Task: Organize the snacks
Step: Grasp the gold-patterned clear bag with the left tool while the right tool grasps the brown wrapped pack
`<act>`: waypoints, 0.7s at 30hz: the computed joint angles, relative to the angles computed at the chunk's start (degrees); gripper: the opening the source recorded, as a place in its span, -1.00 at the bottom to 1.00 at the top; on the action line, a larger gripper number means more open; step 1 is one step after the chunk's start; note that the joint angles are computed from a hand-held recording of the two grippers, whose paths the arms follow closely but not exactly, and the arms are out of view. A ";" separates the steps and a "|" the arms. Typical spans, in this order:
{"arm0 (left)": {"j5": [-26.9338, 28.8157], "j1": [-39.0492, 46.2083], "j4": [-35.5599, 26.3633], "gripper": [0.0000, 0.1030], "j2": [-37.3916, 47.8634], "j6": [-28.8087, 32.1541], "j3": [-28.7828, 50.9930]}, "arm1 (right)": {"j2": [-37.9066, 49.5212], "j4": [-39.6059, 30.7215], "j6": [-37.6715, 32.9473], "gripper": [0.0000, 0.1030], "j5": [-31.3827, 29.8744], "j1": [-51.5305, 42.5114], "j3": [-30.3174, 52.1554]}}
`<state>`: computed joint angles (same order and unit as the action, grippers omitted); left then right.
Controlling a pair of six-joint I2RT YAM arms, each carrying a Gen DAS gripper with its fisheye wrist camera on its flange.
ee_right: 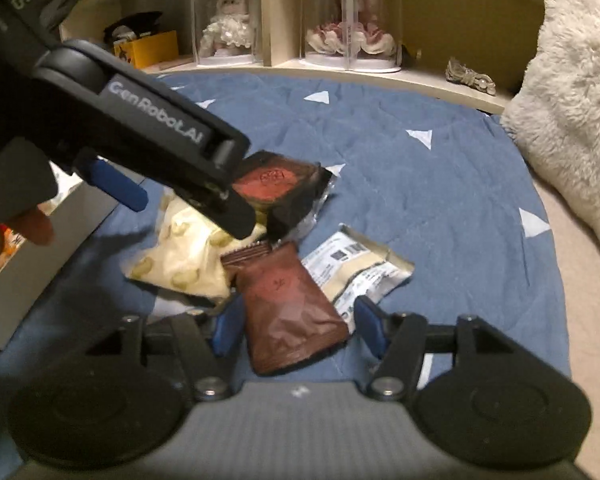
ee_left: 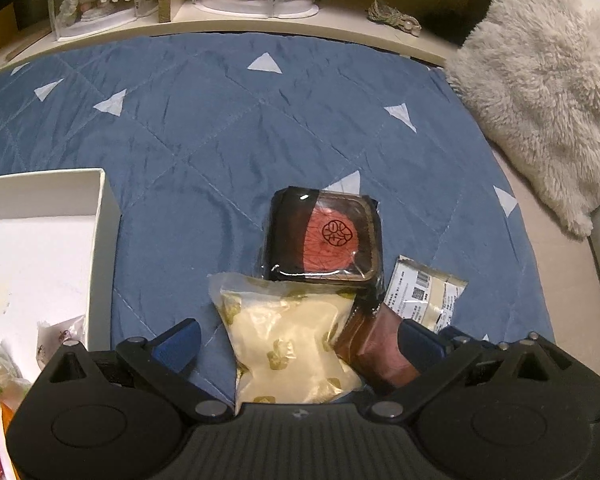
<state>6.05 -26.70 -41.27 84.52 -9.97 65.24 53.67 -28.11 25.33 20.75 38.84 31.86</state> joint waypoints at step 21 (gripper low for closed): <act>-5.23 -2.70 2.07 0.76 1.58 -1.21 -3.11 | -6.68 -24.74 11.66 -0.15 -1.17 -1.59 5.68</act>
